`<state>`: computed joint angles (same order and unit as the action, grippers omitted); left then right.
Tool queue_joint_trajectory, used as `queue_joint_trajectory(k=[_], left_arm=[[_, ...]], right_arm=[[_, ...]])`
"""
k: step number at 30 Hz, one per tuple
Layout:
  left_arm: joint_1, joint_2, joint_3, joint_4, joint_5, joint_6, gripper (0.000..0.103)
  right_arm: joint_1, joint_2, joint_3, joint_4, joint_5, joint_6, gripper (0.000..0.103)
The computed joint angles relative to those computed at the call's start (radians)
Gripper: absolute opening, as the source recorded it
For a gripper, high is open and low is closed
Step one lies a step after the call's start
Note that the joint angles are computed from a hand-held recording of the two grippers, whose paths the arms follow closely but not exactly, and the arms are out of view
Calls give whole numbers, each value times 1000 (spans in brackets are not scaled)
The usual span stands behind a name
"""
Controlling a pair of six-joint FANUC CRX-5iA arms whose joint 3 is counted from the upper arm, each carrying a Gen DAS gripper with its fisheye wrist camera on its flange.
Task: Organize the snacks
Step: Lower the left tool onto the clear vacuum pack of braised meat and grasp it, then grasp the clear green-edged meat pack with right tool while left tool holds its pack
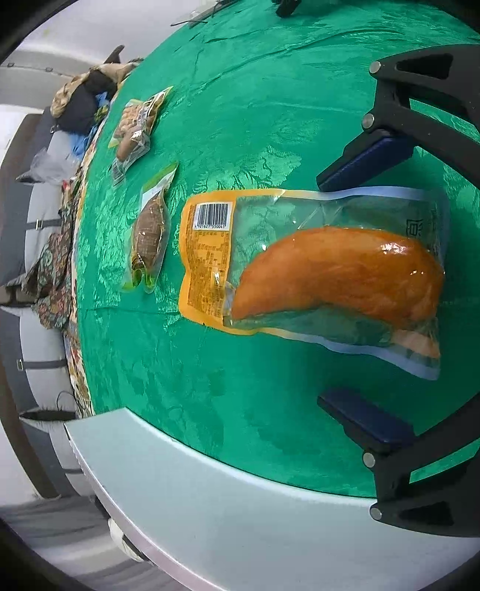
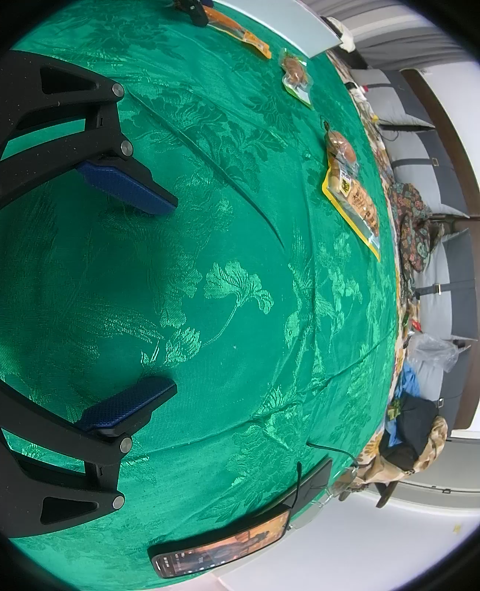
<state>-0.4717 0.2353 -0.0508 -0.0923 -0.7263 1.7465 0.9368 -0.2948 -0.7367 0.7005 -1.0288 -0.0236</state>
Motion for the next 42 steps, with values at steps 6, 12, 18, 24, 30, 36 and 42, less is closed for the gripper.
queue_joint_trajectory(k=[6, 12, 18, 24, 30, 36, 42], left_arm=[[1, -13, -30, -5, 50, 0, 103], [25, -23, -64, 63, 81, -107, 103], [20, -23, -63, 45, 87, -75, 103], [19, -22, -63, 45, 89, -75, 103], [20, -23, -64, 47, 90, -77, 103], [21, -24, -66, 50, 91, -80, 103], [22, -25, -71, 53, 95, -82, 103]], right_arm=[[0, 0, 0, 0, 0, 0, 92], [0, 0, 0, 0, 1, -1, 92], [0, 1, 0, -1, 2, 0, 93], [-4, 18, 23, -20, 0, 32, 93], [-44, 177, 222, -15, 212, 363, 91], [-113, 505, 672, -274, 266, 968, 91], [-168, 851, 1146, -475, -7, 1275, 89]])
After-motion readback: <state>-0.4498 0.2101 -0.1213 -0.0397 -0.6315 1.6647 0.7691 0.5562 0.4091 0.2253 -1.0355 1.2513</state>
